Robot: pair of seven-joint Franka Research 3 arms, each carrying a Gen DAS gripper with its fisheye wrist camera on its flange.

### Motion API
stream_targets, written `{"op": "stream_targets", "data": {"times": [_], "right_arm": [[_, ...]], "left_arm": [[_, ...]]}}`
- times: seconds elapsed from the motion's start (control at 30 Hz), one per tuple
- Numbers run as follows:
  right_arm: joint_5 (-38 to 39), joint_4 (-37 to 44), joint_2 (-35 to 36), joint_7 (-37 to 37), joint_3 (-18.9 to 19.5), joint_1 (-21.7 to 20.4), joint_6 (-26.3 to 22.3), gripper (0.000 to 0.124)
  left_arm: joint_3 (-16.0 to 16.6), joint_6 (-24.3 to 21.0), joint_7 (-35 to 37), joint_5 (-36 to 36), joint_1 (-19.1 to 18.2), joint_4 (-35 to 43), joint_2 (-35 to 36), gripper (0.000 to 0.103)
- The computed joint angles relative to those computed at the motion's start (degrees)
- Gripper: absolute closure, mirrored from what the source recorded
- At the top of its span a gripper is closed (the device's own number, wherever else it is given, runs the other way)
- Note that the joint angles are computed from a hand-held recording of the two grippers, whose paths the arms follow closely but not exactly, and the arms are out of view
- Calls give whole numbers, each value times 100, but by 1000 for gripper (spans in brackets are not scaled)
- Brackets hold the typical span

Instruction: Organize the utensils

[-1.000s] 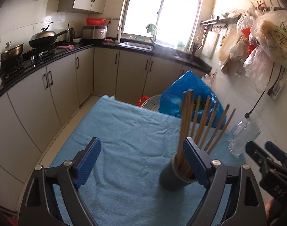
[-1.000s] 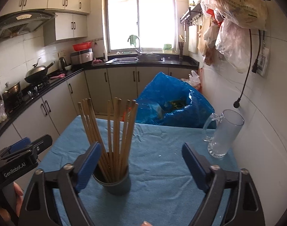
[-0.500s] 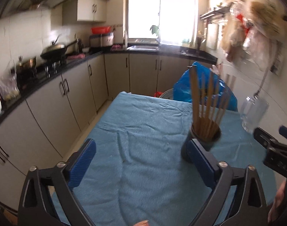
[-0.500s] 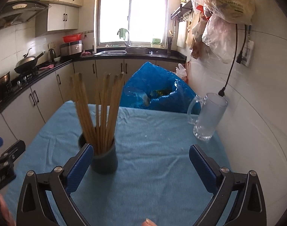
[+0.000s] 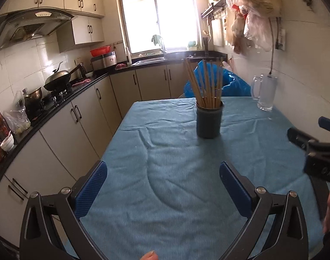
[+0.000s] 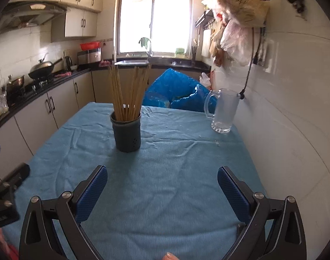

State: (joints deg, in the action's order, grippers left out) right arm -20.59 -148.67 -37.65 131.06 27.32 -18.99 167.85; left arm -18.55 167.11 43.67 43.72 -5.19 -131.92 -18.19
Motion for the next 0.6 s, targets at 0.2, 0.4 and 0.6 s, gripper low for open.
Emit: {"op": "stream_targets", "data": {"times": [0.2, 0.4, 0.6], "right_arm": [[397, -652, -1042, 231, -43, 459, -199, 21], [468, -949, -1634, 589, 428, 396, -324, 21], [463, -902, -1404, 550, 507, 432, -303, 21]], "left_arm": [[-48, 207, 28, -391, 11, -644, -573, 0], [-207, 532, -381, -273, 253, -931, -701, 0], [-290, 422, -323, -354, 292, -908, -566, 0]]}}
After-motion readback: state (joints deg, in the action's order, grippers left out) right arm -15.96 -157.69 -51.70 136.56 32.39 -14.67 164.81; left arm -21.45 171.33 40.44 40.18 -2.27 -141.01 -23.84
